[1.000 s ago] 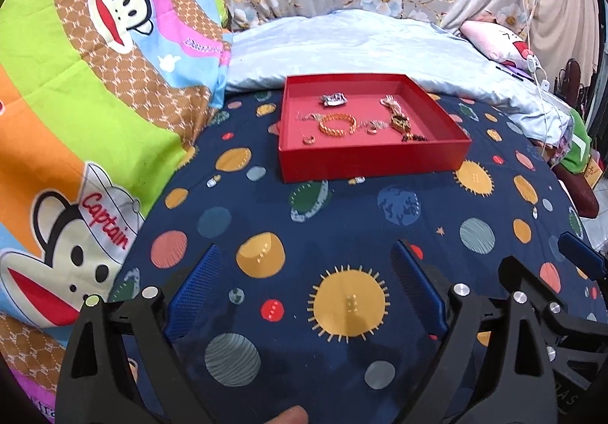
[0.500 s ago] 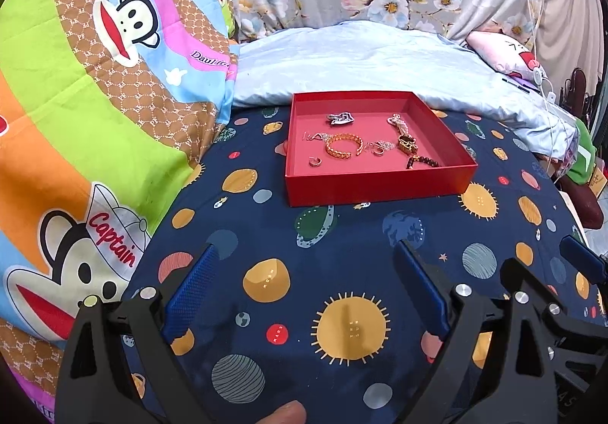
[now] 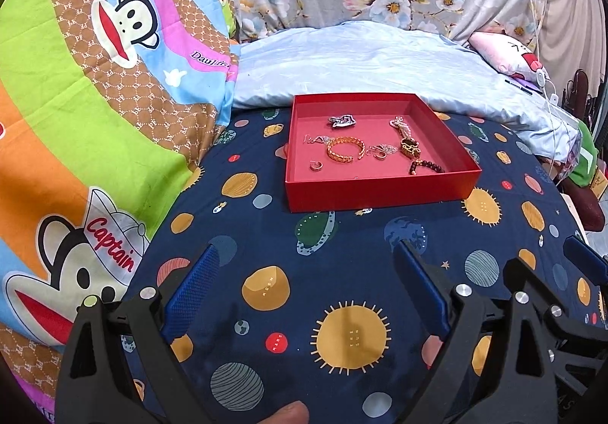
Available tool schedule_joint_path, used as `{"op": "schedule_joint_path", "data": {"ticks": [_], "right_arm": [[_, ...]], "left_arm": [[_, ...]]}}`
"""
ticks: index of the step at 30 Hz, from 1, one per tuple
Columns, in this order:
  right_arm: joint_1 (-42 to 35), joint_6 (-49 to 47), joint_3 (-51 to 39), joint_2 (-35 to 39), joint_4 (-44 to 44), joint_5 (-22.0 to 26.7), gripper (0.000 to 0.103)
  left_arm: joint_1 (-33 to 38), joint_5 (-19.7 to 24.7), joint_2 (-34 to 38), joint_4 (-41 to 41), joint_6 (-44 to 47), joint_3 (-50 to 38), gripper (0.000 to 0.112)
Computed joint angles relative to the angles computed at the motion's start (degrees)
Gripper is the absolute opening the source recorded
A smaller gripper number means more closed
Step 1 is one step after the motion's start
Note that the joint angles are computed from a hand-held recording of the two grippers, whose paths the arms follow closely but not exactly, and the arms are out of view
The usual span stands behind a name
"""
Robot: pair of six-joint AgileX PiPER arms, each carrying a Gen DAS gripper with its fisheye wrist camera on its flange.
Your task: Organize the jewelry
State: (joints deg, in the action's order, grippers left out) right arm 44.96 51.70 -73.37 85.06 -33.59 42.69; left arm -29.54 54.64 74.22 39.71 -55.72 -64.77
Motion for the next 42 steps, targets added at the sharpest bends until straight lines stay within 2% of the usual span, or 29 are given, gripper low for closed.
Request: {"op": "schedule_joint_path", "data": {"ticks": [30, 36, 42], "right_arm": [[-0.1, 0.0, -0.8, 0.5, -0.5, 0.2, 0.086], [0.0, 0.0, -1.0, 0.5, -0.4, 0.5, 0.086], [-0.2, -0.6, -1.4, 0.6, 0.1, 0.8, 0.086]], "left_arm": [[0.2, 0.1, -0.2, -0.2, 0.5, -0.1, 0.090], [2.5, -1.4, 0.7, -2.2, 3.5, -1.0, 0.090], [1.2, -0.2, 0.4, -0.6, 2.2, -0.4, 0.090]]}}
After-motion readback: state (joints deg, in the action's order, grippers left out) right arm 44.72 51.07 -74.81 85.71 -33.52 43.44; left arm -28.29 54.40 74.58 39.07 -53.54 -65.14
